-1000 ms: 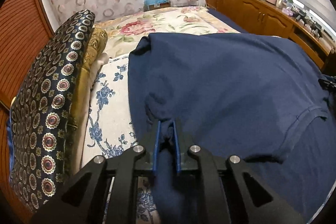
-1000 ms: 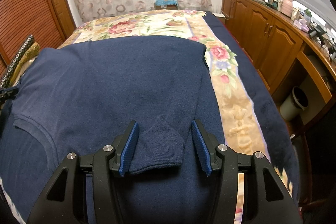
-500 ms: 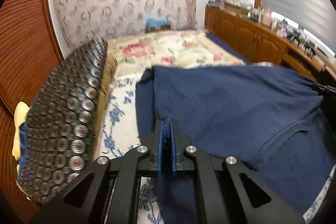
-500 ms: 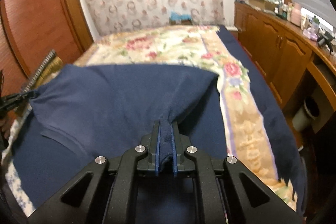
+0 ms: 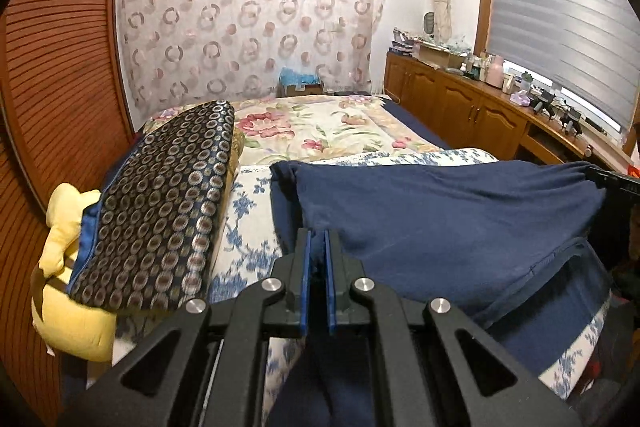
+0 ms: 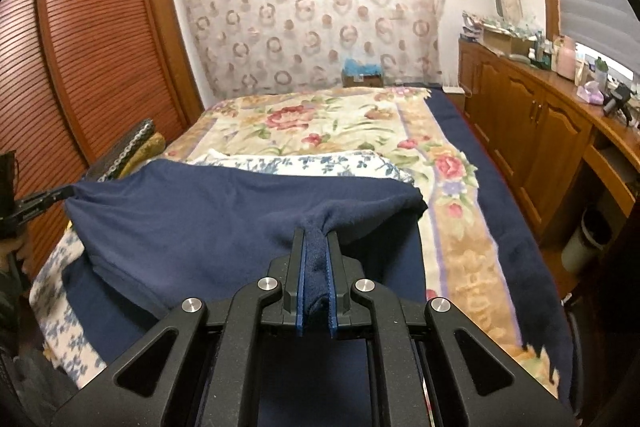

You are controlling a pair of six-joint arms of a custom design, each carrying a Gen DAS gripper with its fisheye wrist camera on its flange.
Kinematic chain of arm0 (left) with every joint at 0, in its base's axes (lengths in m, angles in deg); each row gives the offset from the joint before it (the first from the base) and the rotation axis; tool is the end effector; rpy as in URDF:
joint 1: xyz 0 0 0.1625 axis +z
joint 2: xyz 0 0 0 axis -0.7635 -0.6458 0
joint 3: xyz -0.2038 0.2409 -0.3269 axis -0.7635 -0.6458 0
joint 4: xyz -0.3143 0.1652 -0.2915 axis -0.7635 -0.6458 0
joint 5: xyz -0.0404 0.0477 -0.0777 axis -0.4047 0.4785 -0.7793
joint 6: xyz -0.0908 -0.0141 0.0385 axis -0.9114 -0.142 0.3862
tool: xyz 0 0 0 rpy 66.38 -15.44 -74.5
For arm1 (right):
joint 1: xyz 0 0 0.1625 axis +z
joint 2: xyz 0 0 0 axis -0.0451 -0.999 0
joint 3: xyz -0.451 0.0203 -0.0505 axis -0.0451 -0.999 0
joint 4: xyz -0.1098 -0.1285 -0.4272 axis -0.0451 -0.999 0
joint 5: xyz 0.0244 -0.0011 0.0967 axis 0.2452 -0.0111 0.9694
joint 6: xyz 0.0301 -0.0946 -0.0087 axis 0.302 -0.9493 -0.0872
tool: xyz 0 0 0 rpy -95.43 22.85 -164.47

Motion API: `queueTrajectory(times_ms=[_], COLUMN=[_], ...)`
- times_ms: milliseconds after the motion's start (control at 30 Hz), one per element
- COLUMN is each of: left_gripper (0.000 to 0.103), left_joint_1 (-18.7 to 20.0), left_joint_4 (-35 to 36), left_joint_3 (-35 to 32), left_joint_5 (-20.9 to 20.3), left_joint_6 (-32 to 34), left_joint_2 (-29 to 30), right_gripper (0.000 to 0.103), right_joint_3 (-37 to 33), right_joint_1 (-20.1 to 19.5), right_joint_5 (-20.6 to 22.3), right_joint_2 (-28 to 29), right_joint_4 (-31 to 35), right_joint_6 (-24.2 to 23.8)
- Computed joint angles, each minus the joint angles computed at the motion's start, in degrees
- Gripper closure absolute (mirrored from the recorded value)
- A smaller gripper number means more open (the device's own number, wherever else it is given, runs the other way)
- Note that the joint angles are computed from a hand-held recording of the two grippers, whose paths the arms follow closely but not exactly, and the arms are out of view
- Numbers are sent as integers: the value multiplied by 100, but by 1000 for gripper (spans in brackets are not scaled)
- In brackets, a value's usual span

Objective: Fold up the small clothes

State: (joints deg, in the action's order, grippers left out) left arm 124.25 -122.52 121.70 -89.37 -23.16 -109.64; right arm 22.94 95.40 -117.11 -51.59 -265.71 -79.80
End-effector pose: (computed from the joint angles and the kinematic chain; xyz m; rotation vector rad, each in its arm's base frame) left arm 0.0331 -0.6117 0.2617 0.3597 2.1589 -1.1472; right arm 0.1594 -0.7489 0.1445 1.0104 -2.4910 0.8303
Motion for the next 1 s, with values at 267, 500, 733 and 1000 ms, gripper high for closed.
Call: queueTrajectory(times_ms=[267, 500, 733, 1000], left_gripper=[99, 99, 96, 73], left_joint_1=[-92, -55, 60, -8], left_joint_4=[-487, -473, -244, -259], left_joint_3=[678, 886, 981, 1243], left_joint_5=[65, 167, 293, 497], left_joint_6=[-82, -229, -456, -490], left_joint_2=[-182, -230, -179, -296], right_gripper=[98, 97, 97, 56], right_joint_3=[760, 1185, 1315, 1187], right_joint_1=[-100, -181, -286, -196], right_joint_5=[24, -104, -488, -866], right_joint_2=[-436, -668, -451, -299], right_joint_4=[-342, -461, -591, -1128], right_joint_6=[-136, -220, -288, -341])
